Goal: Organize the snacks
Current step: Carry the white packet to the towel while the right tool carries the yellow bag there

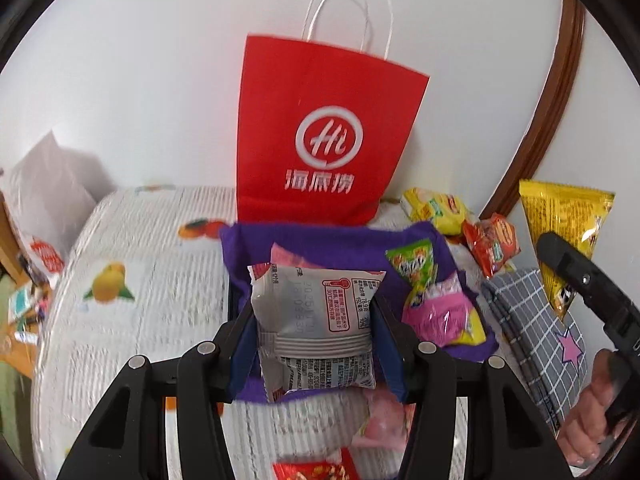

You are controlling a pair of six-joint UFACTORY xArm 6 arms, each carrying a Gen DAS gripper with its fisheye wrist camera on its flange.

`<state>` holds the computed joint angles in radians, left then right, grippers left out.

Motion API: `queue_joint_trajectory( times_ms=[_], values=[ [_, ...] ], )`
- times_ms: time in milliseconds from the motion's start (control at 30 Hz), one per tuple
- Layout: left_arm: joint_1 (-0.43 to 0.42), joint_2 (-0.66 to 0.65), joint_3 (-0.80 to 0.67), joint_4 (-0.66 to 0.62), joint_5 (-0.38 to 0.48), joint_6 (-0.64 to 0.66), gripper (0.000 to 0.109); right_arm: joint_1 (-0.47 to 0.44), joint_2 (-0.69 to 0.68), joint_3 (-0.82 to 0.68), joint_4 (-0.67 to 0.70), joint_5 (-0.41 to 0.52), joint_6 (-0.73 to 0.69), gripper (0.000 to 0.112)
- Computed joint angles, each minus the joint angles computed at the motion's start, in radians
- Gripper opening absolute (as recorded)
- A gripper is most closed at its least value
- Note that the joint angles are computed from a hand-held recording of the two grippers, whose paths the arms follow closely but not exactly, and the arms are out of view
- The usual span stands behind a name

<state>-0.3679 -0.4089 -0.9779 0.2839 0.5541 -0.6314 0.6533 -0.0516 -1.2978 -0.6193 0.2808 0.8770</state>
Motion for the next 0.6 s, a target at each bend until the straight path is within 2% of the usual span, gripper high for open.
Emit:
queue_joint_trajectory(
  times_ms=[100, 167, 333, 433, 533, 600],
  values=[
    [0.010, 0.042, -0.057, 0.017, 0.001, 0.000, 0.051, 0.000, 0.052, -0.087, 0.031, 0.028, -0.039, 0.061],
    [0.019, 0.069, -0.089, 0.036, 0.005, -0.013, 0.051, -0.003, 0.096, -0.145, 0.102, 0.033, -0.101, 0.061],
    [0.055, 0.165, -0.180, 0.002, 0.005, 0.000, 0.051, -0.002, 0.244, -0.360, 0.222, 0.188, -0.206, 0.061],
    [0.070, 0.225, -0.227, -0.008, 0.004, -0.006, 0.051, -0.016, 0.330, -0.460, 0.373, 0.233, -0.322, 0.061],
    [0.087, 0.268, -0.245, -0.031, -0.005, -0.001, 0.051, -0.028, 0.370, -0.479, 0.442, 0.250, -0.387, 0.061],
    [0.091, 0.300, -0.272, -0.022, 0.029, 0.011, 0.051, -0.041, 0.391, -0.461, 0.568, 0.228, -0.477, 0.061]
  ],
)
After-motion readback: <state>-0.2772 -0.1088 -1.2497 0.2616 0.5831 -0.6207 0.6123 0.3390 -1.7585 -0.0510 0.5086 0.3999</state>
